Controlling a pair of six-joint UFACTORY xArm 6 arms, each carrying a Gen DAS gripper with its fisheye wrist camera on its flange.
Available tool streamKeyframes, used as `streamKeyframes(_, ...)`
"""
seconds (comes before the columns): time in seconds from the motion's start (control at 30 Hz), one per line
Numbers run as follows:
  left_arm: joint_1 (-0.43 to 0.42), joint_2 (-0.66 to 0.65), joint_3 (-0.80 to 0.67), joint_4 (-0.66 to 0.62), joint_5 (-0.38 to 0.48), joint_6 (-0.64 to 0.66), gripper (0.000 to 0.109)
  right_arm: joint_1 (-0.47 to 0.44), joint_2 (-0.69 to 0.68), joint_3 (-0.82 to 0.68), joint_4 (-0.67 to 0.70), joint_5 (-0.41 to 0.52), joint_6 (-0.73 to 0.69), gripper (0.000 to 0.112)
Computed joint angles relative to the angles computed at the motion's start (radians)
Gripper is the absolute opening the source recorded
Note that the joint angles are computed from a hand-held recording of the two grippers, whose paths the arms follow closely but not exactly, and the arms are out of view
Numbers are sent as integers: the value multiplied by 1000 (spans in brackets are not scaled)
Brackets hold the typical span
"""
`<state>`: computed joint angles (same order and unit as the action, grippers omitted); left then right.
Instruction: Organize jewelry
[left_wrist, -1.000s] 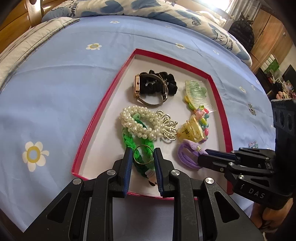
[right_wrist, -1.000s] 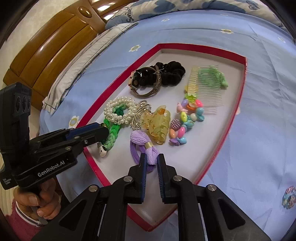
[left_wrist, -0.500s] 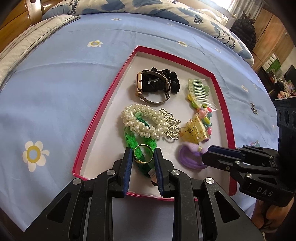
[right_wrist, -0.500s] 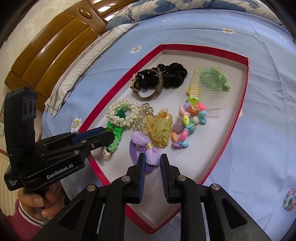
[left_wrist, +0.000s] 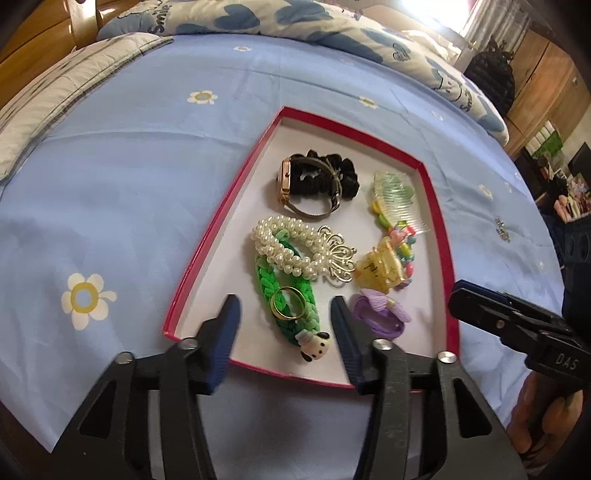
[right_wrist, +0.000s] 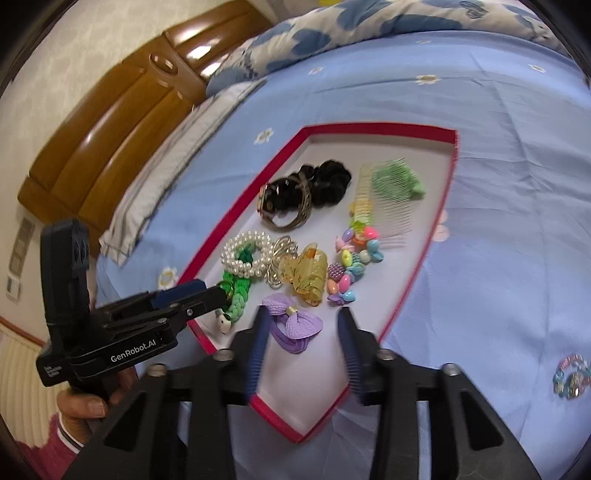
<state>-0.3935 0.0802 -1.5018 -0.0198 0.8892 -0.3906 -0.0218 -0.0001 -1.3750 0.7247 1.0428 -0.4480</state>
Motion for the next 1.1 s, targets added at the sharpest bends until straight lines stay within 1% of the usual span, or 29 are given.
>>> streamKeyframes(0.03, -1, -9, 8, -2, -7, -6, 65, -6, -14, 16, 15, -11, -3, 53)
streamKeyframes(0.07, -1, -17, 15, -4, -11, -12, 69, -12, -29, 34, 35, -25, -5, 59)
streamKeyframes(0.1, -1, -26, 24, -4, -15, -21, 76, -19, -45, 53, 59, -38, -11, 62)
streamKeyframes(0.17, -2, -51, 51, -9, -35, -31, 77, -32, -79, 93, 105, -62, -24, 70)
streamKeyframes(0.37, -10, -116, 120, -17, -64, -75, 79, -57, -127, 150, 192, -66, -35, 75)
streamKeyframes(0.43, -13, -142, 151, -22, -82, -97, 81, -70, -158, 193, 255, -77, -34, 76)
streamKeyframes(0.5, -17, -166, 180, -28, -96, -118, 83, -78, -191, 239, 312, -88, -44, 81)
streamKeyframes(0.53, -20, -180, 197, -33, -102, -130, 84, -82, -208, 258, 331, -90, -54, 86)
streamKeyframes(0.67, -31, -212, 233, -36, -100, -164, 85, -84, -264, 316, 357, -99, -103, 87)
streamKeyframes(0.73, -41, -228, 249, -9, -94, -203, 85, -89, -285, 339, 372, -106, -120, 87)
streamKeyframes(0.8, -52, -240, 260, 36, -84, -243, 85, -91, -308, 366, 387, -135, -125, 93)
streamKeyframes(0.83, -62, -249, 266, 77, -73, -274, 85, -93, -316, 374, 387, -147, -123, 98)
streamKeyframes(0.87, -69, -254, 269, 102, -65, -291, 85, -97, -323, 380, 389, -148, -124, 99)
streamKeyframes(0.97, -92, -270, 273, 186, -40, -332, 85, -112, -331, 382, 384, -124, -135, 99)
streamKeyframes(1.07, -117, -284, 263, 261, -9, -342, 85, -122, -355, 397, 382, -110, -155, 100)
streamKeyframes(1.1, -122, -288, 260, 274, -4, -342, 85, -122, -363, 398, 360, -110, -152, 99)
